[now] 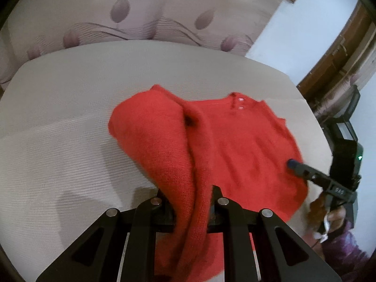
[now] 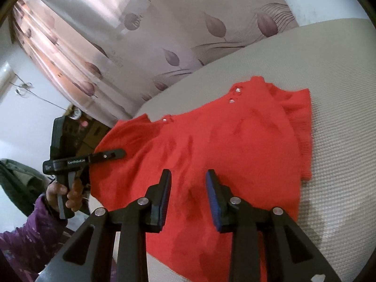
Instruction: Fold small clothes
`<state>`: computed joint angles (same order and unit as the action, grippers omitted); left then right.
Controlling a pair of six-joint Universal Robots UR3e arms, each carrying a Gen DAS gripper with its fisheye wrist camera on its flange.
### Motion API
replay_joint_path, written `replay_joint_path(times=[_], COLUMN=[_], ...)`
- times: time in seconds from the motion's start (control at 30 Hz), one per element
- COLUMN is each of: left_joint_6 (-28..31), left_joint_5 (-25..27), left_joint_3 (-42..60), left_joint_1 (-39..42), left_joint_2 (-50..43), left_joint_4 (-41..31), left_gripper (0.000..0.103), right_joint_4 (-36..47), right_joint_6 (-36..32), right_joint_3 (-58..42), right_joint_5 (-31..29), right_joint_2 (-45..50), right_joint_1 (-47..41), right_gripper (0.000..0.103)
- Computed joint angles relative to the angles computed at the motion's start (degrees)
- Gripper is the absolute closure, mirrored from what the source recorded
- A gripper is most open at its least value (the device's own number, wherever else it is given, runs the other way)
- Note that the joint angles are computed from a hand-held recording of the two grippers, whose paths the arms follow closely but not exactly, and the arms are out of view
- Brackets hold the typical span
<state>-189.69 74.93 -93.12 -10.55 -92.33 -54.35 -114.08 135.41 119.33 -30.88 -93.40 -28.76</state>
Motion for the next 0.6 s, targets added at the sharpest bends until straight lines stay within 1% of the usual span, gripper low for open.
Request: replay_joint_path(times=[0.1,0.17,0.23,0.27,0.4,0.47,0.53,0.57,0.6], left_joint_6=[-3.4,-5.7,-8.3,-9.0,-12.2,-13.9,-15.0,-15.2,-15.5], left_joint_5=[0.5,0.3,0.3,0.4,-0.4,-2.1,-2.5,-2.2,-2.2], left_joint_3=[9.2,16.4,25.4,29.1,49.4,57.8,66.1,68.2,67.9], left_joint_1=[-4.0,-6.6,-9.8,-11.1,-17.4,-19.2,-20.7,-21.3,-21.5], left_joint_2=[-5.2,-9.6,-15.3,-17.8,-32.3,-39.0,-45.5,-47.6,-48.4], left_joint_4=[-4.5,-6.9,-9.2,-10.0,-13.4,-14.2,-15.4,-14.6,-12.5], left_gripper=[0.088,0.088,0.089,0.089,0.089,0.089,0.088,0.088,0.088], right_joint_4=[6.4,12.6,16.7,20.8,37.4,43.2,49.2,54.0,55.9], right_joint_6=[-3.9,-7.5,-9.9,-12.5,-22.8,-26.3,-30.4,-33.5,-34.7], right_joint_3=[-1.0,-2.4,-3.7,-4.7,-9.5,-11.1,-13.1,-14.9,-15.6], right_joint_5=[2.7,4.5,6.0,7.0,9.5,9.8,9.6,9.5,9.4], right_joint_2=[0.6,1.4,2.2,2.7,5.5,7.3,9.3,11.2,12.2], right_joint_1=[-1.7,-3.0,-3.8,-4.7,-8.5,-10.6,-12.3,-13.3,-13.9], right_gripper=[0.072,0.072,0.072,0.071,0.069,0.069,0.068,0.067,0.065])
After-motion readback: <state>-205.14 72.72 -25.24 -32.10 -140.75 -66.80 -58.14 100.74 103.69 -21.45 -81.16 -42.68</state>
